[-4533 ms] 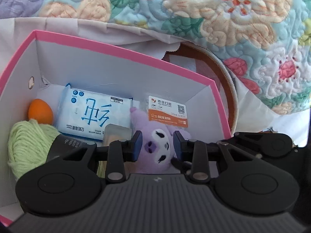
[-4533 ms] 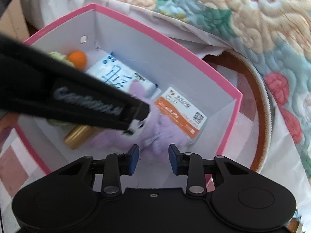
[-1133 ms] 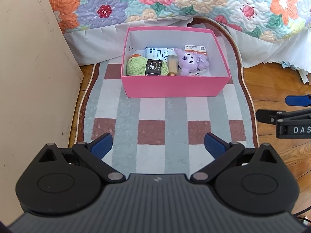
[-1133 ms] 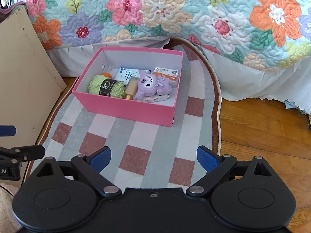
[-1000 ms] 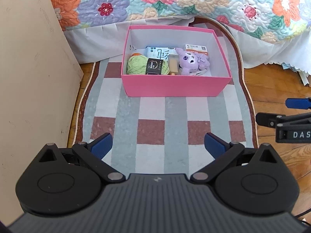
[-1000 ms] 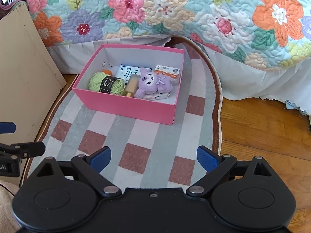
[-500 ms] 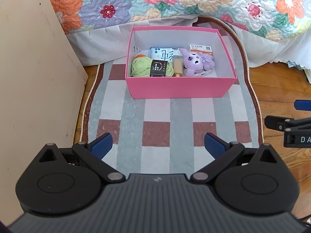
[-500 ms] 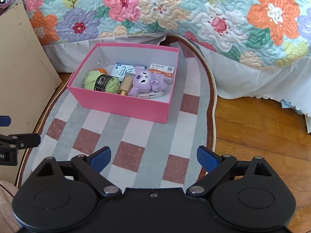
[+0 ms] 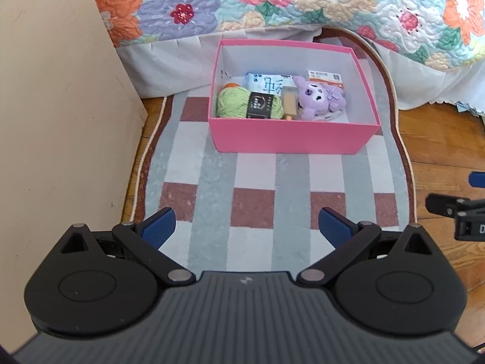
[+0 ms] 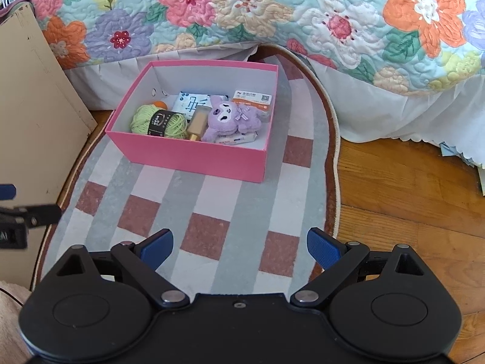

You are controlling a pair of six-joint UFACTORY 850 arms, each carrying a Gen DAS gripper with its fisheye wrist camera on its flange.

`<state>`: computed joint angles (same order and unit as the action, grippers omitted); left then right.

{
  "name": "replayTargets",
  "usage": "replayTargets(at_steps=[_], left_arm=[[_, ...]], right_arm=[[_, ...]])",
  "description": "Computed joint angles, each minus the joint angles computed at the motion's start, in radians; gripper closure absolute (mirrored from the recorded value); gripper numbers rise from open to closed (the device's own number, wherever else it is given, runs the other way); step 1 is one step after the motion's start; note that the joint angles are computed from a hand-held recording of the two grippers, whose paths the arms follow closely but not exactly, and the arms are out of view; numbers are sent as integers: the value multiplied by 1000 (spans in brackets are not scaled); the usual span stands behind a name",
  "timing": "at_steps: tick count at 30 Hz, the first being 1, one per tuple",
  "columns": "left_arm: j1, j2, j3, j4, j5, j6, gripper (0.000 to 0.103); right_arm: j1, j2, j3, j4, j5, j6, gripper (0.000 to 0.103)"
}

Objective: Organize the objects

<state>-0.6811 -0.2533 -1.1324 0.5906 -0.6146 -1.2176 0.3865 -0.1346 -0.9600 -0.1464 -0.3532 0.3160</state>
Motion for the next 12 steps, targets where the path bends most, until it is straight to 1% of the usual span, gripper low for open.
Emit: replayTargets(at_steps=[4, 9, 12], left_arm=[[3, -1, -3, 4, -8, 3, 1], [-16, -4, -8, 73, -46, -40, 1], [-13, -1, -7, 51, -36, -18, 1]], right_arm=[[-8, 1, 7, 9, -1, -5, 6], [-6, 6, 13, -20, 8, 37, 6], [-2, 7, 15, -36, 8, 53, 6]])
